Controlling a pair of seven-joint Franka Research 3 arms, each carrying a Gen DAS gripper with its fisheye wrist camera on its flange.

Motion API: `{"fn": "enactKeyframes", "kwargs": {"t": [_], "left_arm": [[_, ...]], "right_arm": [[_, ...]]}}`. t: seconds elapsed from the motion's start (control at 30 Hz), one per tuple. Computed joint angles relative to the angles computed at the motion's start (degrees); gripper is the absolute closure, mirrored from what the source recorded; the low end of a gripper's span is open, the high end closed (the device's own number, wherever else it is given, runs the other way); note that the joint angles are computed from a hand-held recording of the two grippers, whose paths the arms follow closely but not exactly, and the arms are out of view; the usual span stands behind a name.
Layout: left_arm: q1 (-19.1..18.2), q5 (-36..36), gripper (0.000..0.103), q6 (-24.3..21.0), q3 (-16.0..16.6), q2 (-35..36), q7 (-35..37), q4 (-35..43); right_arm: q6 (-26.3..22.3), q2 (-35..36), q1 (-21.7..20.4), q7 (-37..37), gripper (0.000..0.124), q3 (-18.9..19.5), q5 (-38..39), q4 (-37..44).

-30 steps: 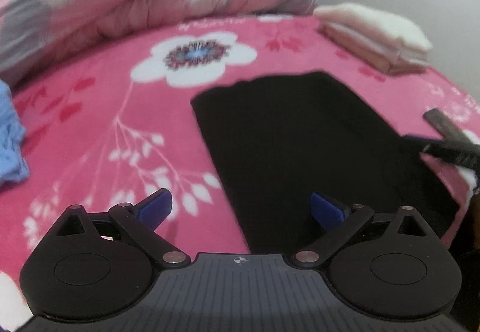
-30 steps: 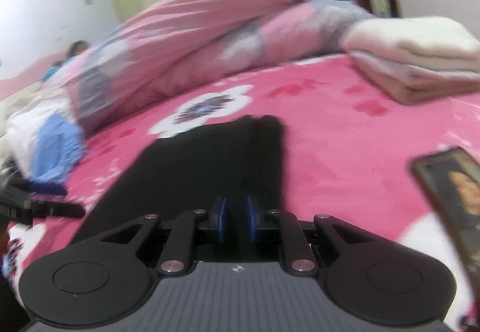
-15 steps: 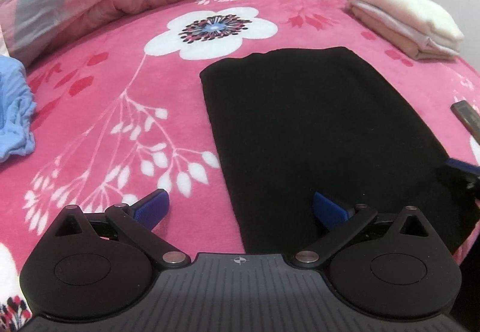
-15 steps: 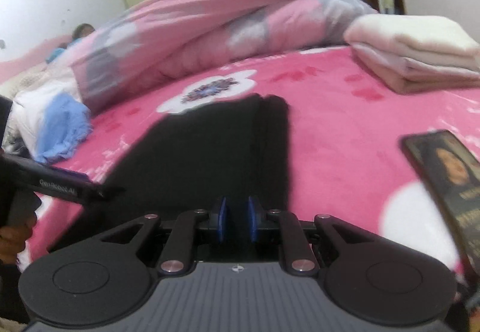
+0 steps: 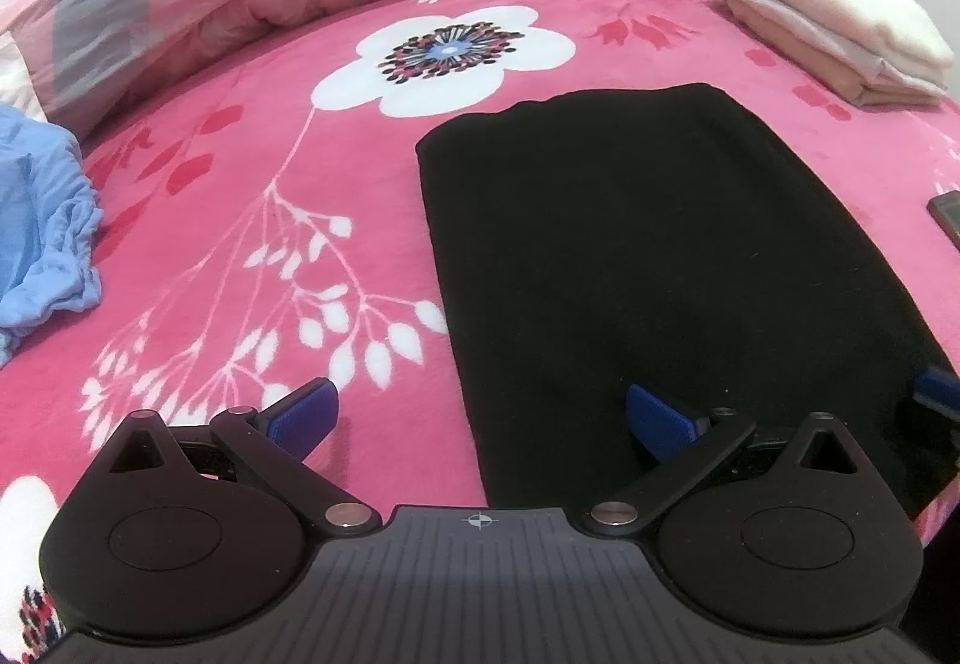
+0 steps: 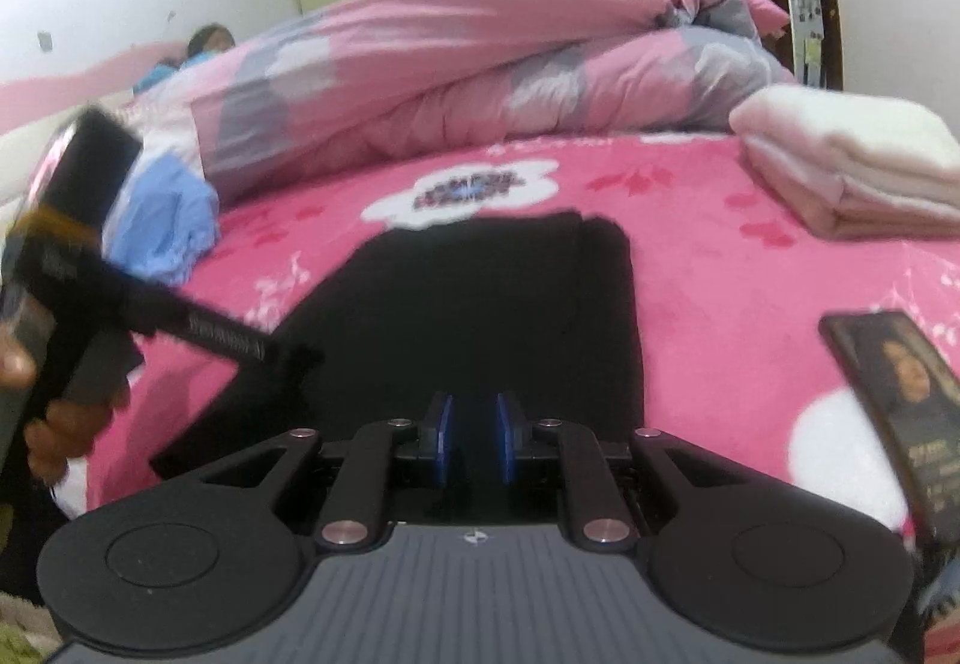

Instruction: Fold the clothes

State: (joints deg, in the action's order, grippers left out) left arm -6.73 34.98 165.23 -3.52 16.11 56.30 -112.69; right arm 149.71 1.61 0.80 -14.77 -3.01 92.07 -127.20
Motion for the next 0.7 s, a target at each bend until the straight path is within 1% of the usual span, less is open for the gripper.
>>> {"fn": "enactKeyframes", "kwargs": {"t": [0.03, 0.23, 0.27, 0.43, 0.6, 0.7], "left_arm": [[-0.09, 0.17, 0.0, -0.02, 0.1, -0.02, -0.15, -0.02], [-0.45, 0.77, 0.0, -0.41, 0.34, -0.07, -1.01, 0.03], [-0.61, 1.17, 0.0, -0.48, 0.48, -0.11, -1.4, 0.02], [-0.91, 2.41, 0.0, -1.23, 0.58, -0.15, -2.66, 0.29], [-0.87, 2.84, 0.0, -1.57, 0.45, -0.25, -3.44, 0.26], [-1.0, 3.47, 0.0, -1.72, 0.55, -0.3, -4.12, 0.24]], "right_arm": [[2.23, 0.04, 0.25, -0.39, 0.108, 0.2, 0.02, -0.24], [7.44, -2.96, 0.6, -5.57, 0.108, 0.0, 4.5, -2.47], [6.84, -3.55, 0.63, -6.27, 0.107, -0.16, 5.07, -2.81], [-2.0, -5.08, 0.6, -6.18, 0.107, -1.08, 2.89, -4.15], [-5.83, -4.64, 1.31, -5.67, 0.107, -0.76, -0.83, -4.65], [-6.09, -3.59, 1.66, -3.15, 0.107, -0.42, -3.85, -4.42]]}}
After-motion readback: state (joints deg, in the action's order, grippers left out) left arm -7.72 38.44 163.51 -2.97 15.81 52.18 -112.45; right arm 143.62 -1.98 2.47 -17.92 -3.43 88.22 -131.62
